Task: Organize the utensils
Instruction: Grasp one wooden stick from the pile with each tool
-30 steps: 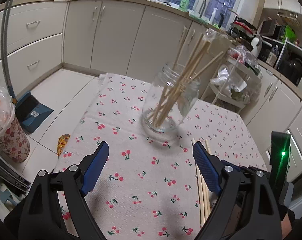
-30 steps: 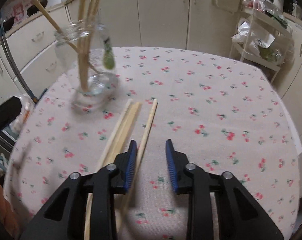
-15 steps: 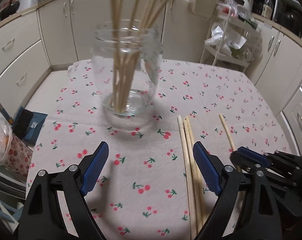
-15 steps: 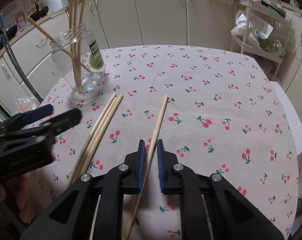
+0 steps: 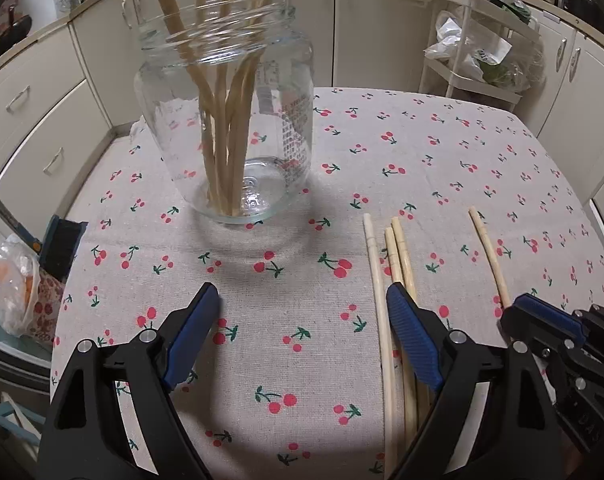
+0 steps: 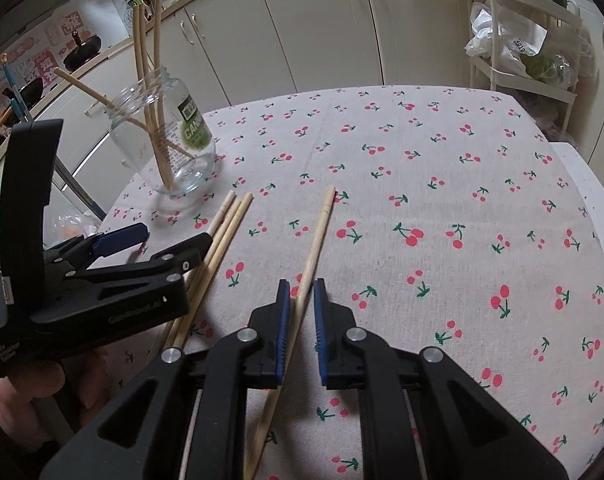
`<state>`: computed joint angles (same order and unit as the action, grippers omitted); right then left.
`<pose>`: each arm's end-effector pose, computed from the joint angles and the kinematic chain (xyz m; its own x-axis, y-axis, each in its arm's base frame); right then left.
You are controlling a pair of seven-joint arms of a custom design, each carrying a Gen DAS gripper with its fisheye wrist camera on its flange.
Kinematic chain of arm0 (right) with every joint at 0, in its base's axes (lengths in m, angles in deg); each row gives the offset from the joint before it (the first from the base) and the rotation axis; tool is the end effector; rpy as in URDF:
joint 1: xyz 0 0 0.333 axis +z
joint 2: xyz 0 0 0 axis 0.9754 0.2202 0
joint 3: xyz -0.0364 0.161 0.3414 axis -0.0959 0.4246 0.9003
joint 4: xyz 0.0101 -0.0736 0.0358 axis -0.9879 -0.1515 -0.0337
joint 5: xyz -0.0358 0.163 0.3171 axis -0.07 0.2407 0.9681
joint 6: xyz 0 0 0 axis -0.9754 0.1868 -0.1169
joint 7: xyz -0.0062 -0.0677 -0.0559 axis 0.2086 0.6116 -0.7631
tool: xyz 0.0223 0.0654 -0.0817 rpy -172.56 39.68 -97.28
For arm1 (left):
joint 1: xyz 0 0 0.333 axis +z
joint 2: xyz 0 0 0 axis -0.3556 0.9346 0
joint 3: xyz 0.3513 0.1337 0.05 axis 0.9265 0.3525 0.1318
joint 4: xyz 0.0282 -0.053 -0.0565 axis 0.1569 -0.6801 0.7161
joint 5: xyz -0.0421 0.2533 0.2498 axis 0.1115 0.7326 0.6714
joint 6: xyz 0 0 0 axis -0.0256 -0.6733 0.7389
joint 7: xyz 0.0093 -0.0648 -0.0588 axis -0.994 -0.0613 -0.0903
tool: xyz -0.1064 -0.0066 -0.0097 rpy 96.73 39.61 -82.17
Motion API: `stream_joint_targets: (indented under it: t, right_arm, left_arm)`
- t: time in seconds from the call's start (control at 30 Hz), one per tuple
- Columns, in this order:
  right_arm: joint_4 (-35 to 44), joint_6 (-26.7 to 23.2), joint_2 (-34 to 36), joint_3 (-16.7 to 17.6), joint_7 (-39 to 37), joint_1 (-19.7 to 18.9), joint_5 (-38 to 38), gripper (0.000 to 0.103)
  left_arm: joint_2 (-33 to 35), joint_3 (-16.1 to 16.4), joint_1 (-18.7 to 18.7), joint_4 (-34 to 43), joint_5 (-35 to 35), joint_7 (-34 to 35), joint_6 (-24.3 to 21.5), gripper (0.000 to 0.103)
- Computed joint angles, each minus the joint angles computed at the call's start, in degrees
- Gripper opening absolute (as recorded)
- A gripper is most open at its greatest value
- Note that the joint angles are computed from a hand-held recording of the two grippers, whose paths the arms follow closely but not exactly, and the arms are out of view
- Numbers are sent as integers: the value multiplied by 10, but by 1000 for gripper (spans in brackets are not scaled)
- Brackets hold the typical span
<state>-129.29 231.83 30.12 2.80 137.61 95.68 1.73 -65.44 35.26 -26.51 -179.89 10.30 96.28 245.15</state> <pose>0.4783 0.1727 0.4252 -0.1599 -0.9457 -0.2830 -0.8259 0.2852 -0.4863 0.6080 -0.1693 0.4543 -0.3923 -0.9195 -0.0256 -0.7530 0.3370 -0.5652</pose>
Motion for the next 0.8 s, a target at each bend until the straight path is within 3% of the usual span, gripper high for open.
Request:
stream_joint_targets:
  t: [0.03,0.1,0.17,0.23,0.33,0.57,0.63,0.67,0.7,0.8]
  right_arm:
    - [-1,0,0,4,-8,-3,7,12]
    - [-1,-5,-1,16,-34,-10,29,12]
    - [12,-27,-1,-8,7,10,-30,12]
    - [20,-32,5,6,-10,-1,-9,16]
    - [39,-50,13,-3,8,2,-35,22]
    - [86,-89,42,-29,51,15,-111,23]
    - [93,-102,43,-37,76,24,-148,20]
    - [92,-105,41,-38,85,25,-166,16]
    - [86,-96,39,-28,73,16,-155,9]
    - [66,-80,28,11,0,-15,-76,6]
  left_arm:
    - [-1,-3,2,0,-2,4,-1,74]
    - [-4,-11,10,1,-9,20,-9,55]
    - [-6,-16,16,8,-18,34,-28,51]
    - [-1,-15,16,22,-24,42,-43,51]
    - [4,-12,17,38,-31,47,-61,51]
    - [30,-2,3,72,-23,26,-63,49]
    - [31,-17,13,68,-29,52,-51,29]
    - [31,-31,24,68,-42,74,-54,15]
    - [32,-48,38,71,-58,102,-62,8]
    - [31,-82,70,77,-109,187,-92,5]
